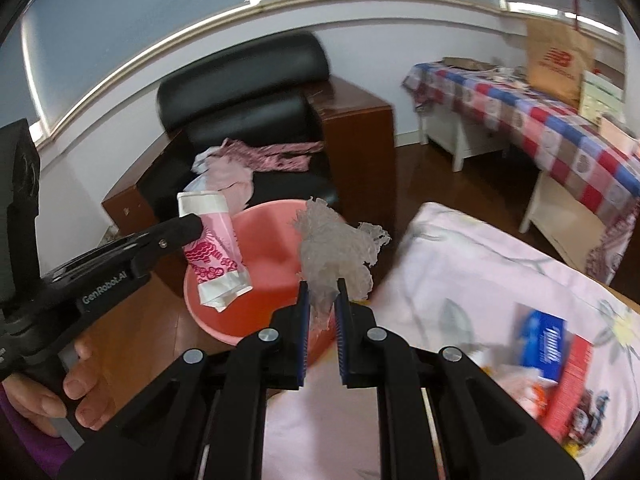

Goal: Collect trash
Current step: 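Carry both items over the pink bucket and open both grippers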

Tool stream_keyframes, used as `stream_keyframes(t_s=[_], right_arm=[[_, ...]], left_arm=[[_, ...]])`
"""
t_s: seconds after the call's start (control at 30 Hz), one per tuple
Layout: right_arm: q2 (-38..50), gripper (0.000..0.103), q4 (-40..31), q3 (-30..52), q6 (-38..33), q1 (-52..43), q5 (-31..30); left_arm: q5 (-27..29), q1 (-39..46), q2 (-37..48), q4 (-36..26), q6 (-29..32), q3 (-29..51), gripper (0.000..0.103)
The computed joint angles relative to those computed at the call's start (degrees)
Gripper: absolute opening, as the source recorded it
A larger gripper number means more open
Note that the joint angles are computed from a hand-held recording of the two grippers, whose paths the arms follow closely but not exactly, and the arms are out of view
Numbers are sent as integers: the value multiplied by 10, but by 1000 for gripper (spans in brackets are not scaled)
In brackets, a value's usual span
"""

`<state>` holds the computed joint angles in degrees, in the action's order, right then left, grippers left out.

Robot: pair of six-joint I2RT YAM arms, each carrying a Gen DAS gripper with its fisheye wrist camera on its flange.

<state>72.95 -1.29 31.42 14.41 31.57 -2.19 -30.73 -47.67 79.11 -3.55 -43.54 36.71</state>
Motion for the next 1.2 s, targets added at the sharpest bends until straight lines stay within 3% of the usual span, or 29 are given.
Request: stream_keyframes(t_s=[0.23, 0.53, 0.83, 1.2], right_arm=[[140, 12, 19, 89, 9, 47, 1], [269, 12, 16, 170, 20, 68, -5], [362, 12, 11, 220, 24, 70, -3], [412, 12, 0, 253, 20, 69, 3]], left_arm=[[60, 90, -9, 52, 33, -58, 9], [122, 153, 72, 137, 58, -79, 9], [155, 183, 159, 187, 65, -70, 9], [182, 200, 243, 221, 74, -47, 9]])
